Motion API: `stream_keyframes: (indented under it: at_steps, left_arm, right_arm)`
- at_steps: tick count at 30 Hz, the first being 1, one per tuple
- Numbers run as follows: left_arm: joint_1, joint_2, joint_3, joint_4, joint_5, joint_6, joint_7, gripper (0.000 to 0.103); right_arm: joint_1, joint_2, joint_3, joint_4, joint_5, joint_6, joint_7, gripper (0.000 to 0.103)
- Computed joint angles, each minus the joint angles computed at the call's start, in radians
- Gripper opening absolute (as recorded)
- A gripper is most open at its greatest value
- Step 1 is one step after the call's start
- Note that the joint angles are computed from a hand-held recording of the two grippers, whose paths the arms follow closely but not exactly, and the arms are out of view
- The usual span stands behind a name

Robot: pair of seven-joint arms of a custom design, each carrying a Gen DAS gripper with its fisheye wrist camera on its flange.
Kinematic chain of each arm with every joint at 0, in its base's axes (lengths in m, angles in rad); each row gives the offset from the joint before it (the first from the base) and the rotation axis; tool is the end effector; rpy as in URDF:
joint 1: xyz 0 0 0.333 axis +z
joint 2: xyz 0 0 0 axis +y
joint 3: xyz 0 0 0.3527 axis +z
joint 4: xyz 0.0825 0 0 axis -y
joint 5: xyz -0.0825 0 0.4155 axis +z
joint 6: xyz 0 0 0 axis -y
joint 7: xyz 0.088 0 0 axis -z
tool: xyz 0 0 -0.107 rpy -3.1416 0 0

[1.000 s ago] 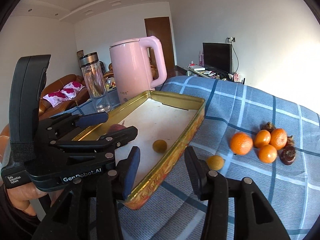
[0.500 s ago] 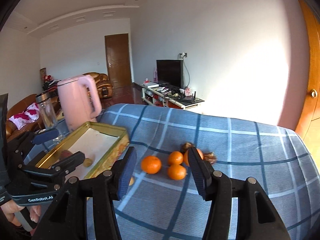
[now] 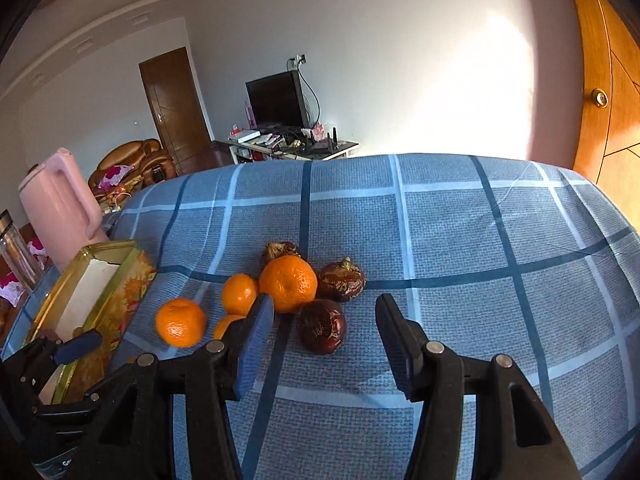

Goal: Organize fruits
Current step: 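Grasp a dark brown mangosteen with the right tool while the left tool moves to a yellow fruit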

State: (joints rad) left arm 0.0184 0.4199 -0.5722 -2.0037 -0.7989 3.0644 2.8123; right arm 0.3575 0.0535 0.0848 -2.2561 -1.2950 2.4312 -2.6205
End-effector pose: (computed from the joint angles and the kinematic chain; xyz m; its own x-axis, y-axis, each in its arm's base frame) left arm 0.6141 -0.2769 0.3415 -0.7676 -0.6395 -0.0424 -0.4365 0.5701 -0.6960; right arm 0.5127 0.2393 0.3682 -0.5659 -0.8174 -0.1080 -0.4862 0.4367 -0.7569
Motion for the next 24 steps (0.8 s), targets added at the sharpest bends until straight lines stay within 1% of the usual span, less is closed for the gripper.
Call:
stream_keyframes:
  at_steps: [2, 3, 4, 5, 6, 7, 8, 9, 10, 11, 12, 13, 14, 15, 18, 20, 23, 24]
  left_arm:
    - [0.001, 0.006, -0.011, -0.002, -0.001, 0.017, 0.011, 0.050]
    - [-0.030, 0.005, 0.017, -0.004, 0.021, 0.035, -0.013, 0.054]
    - [-0.069, 0.006, 0.058, -0.004, 0.051, 0.052, -0.054, 0.055]
    - [-0.096, 0.007, 0.086, -0.004, 0.075, 0.065, -0.092, 0.056]
    - [-0.112, 0.009, 0.102, -0.003, 0.093, 0.069, -0.121, 0.062]
    - [-0.108, 0.013, 0.096, -0.004, 0.104, 0.079, -0.131, 0.068]
    - [-0.082, 0.019, 0.064, -0.009, 0.106, 0.097, -0.124, 0.070]
    - [-0.070, 0.023, 0.048, -0.013, 0.117, 0.107, -0.128, 0.076]
    - [-0.073, 0.025, 0.052, -0.013, 0.130, 0.103, -0.139, 0.083]
    - [-0.104, 0.022, 0.090, -0.009, 0.158, 0.082, -0.171, 0.087]
    - [-0.108, 0.021, 0.094, -0.013, 0.174, 0.091, -0.182, 0.089]
    - [-0.090, 0.025, 0.077, -0.012, 0.180, 0.087, -0.188, 0.090]
    - [-0.050, 0.030, 0.035, -0.014, 0.180, 0.085, -0.180, 0.090]
    - [-0.022, 0.034, 0.007, -0.015, 0.184, 0.083, -0.179, 0.090]
    - [0.026, 0.040, -0.038, -0.020, 0.209, 0.079, -0.188, 0.090]
    - [0.080, 0.049, -0.093, -0.024, 0.211, 0.076, -0.178, 0.089]
    - [0.167, 0.070, -0.180, -0.027, 0.202, 0.081, -0.161, 0.087]
    - [0.178, 0.073, -0.192, -0.029, 0.203, 0.084, -0.161, 0.085]
  right_arm:
    - [-0.012, 0.026, -0.011, 0.010, 0.010, 0.039, -0.004, 0.055]
    - [-0.013, 0.036, -0.014, 0.014, 0.022, 0.048, -0.012, 0.055]
    - [-0.015, 0.045, -0.017, 0.018, 0.031, 0.056, -0.020, 0.054]
    - [-0.016, 0.052, -0.021, 0.020, 0.036, 0.068, -0.024, 0.051]
    - [-0.020, 0.058, -0.026, 0.021, 0.047, 0.088, -0.034, 0.050]
    - [-0.025, 0.060, -0.033, 0.019, 0.045, 0.118, -0.034, 0.049]
    - [-0.029, 0.064, -0.039, 0.018, 0.037, 0.147, -0.026, 0.046]
    - [-0.036, 0.067, -0.047, 0.016, 0.029, 0.183, -0.017, 0.039]
    - [-0.043, 0.071, -0.055, 0.014, 0.006, 0.226, 0.003, 0.036]
    - [-0.045, 0.075, -0.058, 0.015, -0.004, 0.247, 0.008, 0.034]
    - [-0.043, 0.076, -0.059, 0.015, -0.006, 0.247, 0.007, 0.034]
    - [-0.040, 0.075, -0.057, 0.015, -0.007, 0.245, 0.001, 0.034]
    - [-0.035, 0.069, -0.056, 0.010, -0.018, 0.240, 0.010, 0.034]
    - [-0.028, 0.061, -0.053, 0.004, -0.034, 0.224, 0.030, 0.034]
    - [-0.010, 0.033, -0.035, -0.020, -0.057, 0.175, 0.073, 0.034]
    - [0.006, 0.014, -0.016, -0.035, -0.062, 0.129, 0.088, 0.034]
    - [0.030, -0.024, 0.013, -0.068, -0.109, 0.048, 0.170, 0.034]
    - [0.034, -0.034, 0.020, -0.076, -0.120, 0.028, 0.191, 0.034]
